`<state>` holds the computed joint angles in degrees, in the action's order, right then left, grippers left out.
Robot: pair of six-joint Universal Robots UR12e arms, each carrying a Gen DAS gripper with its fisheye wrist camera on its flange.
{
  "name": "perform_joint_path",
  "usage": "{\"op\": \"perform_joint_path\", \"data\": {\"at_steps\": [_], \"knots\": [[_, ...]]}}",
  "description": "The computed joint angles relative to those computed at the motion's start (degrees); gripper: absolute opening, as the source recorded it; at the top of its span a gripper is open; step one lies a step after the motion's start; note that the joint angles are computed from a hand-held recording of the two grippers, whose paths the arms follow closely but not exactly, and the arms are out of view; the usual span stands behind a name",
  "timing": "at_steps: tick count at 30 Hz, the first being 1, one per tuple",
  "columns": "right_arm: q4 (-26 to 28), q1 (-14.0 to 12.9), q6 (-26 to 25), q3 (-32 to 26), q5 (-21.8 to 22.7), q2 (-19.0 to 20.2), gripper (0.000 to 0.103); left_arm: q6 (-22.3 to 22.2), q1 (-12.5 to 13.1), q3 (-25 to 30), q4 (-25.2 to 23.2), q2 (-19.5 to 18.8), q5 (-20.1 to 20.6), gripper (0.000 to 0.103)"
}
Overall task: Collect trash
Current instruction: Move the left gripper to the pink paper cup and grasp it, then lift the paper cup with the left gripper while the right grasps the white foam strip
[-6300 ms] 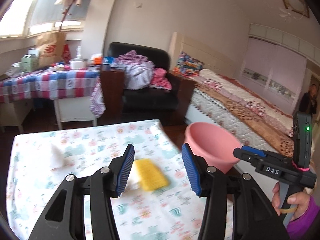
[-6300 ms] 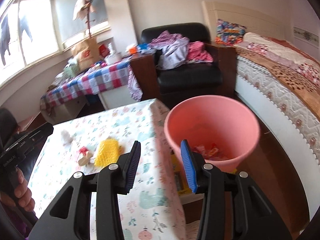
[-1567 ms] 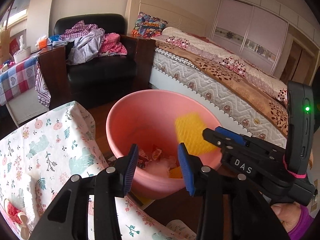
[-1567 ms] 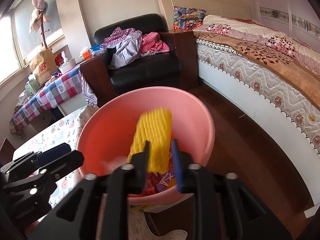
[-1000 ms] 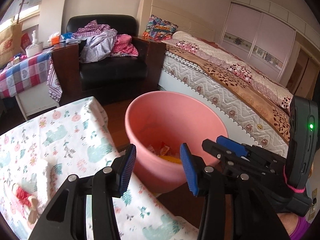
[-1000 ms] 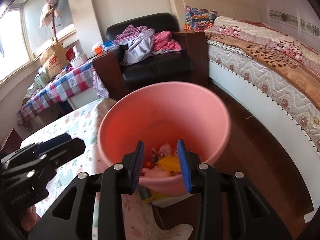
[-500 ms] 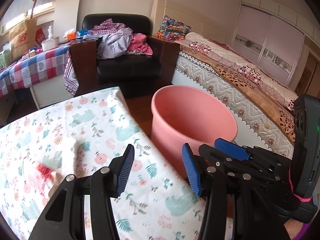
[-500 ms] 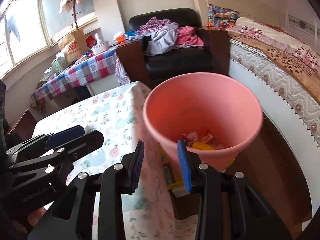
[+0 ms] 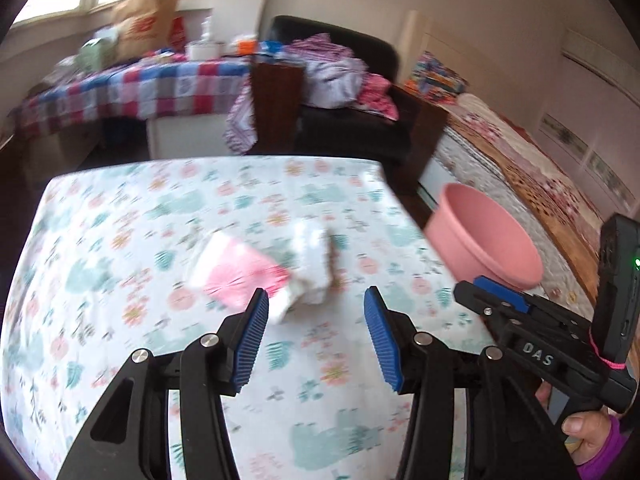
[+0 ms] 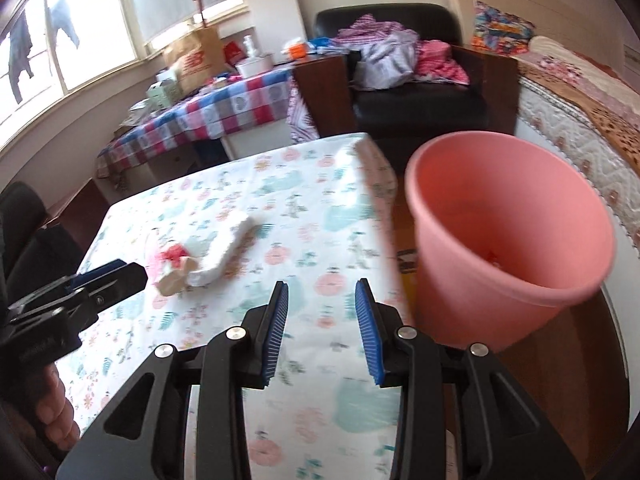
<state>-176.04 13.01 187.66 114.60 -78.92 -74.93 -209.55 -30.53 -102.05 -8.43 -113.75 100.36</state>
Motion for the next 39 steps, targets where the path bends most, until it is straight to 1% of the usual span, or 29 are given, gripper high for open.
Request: {"op": "perform_joint_path", "data": {"at_steps": [4, 6, 8, 9, 11, 14, 17, 19, 20, 23, 26, 27, 30, 32, 34, 36, 39], "knots": [[1.06, 0.99, -1.3, -1.02, 1.59, 1.09, 0.035, -4.72, 0.98, -2.21, -1.85, 1.25, 0.85, 0.049], [1.47, 1.4, -1.82, -1.15, 2.17, 1.38, 0.035, -7.42, 1.6, -2.59, -3.14, 1.57, 0.08, 0.049], [1.99, 1.65, -2.38, -1.31, 2.55, 1.53, 0.035, -11.22, 2.33, -2.86, -4.03, 1.72, -2.11, 0.049], [1.4, 1.61, -2.34, -1.17, 2.74, 1.52, 0.035, -12.74, 2.73, -2.73, -4.45, 1.68, -3.33, 0.049], [0.68, 1.52, -1.78, -1.06, 2.59, 1.57, 0.035, -16.33, 3.51, -1.9, -5.9, 1.39, -5.67, 0.049], [0.59, 0.82, 0.37, -0.83, 4.15, 1.68, 0.035, -21.88, 4.48, -0.18, -8.28, 0.69, -8.4, 0.049], [-0.38, 0.21, 1.81, -0.57, 5.16, 1.79, 0.035, -28.07, 5.22, 1.72, -11.01, -0.26, -10.74, 0.054], [-1.06, 0.21, 1.74, -0.41, 5.57, 1.85, 0.035, -31.08, 5.48, 3.04, -12.72, -1.1, -11.74, 0.055], [-1.25, 0.2, 1.58, -0.35, 5.7, 1.86, 0.035, -32.44, 5.54, 3.81, -13.56, -1.58, -11.93, 0.057], [-2.05, 0.17, 0.98, -0.18, 6.34, 1.88, 0.035, -33.59, 4.93, 5.72, -15.43, -2.67, -10.39, 0.059], [-2.31, -0.02, 0.68, 0.02, 7.06, 1.81, 0.035, -32.9, 4.15, 7.3, -17.26, -3.33, -7.96, 0.059], [-2.33, -0.04, 0.59, 0.14, 7.26, 1.76, 0.035, -32.94, 4.13, 7.21, -17.05, -3.29, -7.87, 0.059], [-2.2, -0.16, 0.53, 0.15, 7.75, 1.77, 0.035, -32.17, 4.14, 6.72, -15.87, -3.1, -7.24, 0.056], [-1.76, -0.18, 0.51, 0.05, 7.9, 1.77, 0.035, -31.54, 4.49, 5.89, -14.31, -2.89, -8.14, 0.054], [-1.3, -0.22, 0.65, -0.08, 7.89, 1.8, 0.035, -30.87, 4.78, 5.4, -12.38, -2.89, -9.4, 0.048], [-0.79, -0.23, 0.82, -0.17, 7.87, 1.79, 0.035, -29.6, 4.91, 5.13, -10.55, -3.03, -10.08, 0.037], [-0.09, -0.21, 1.07, -0.29, 7.53, 1.78, 0.035, -29.14, 4.98, 4.64, -9.01, -3.01, -10.21, 0.037]]}}
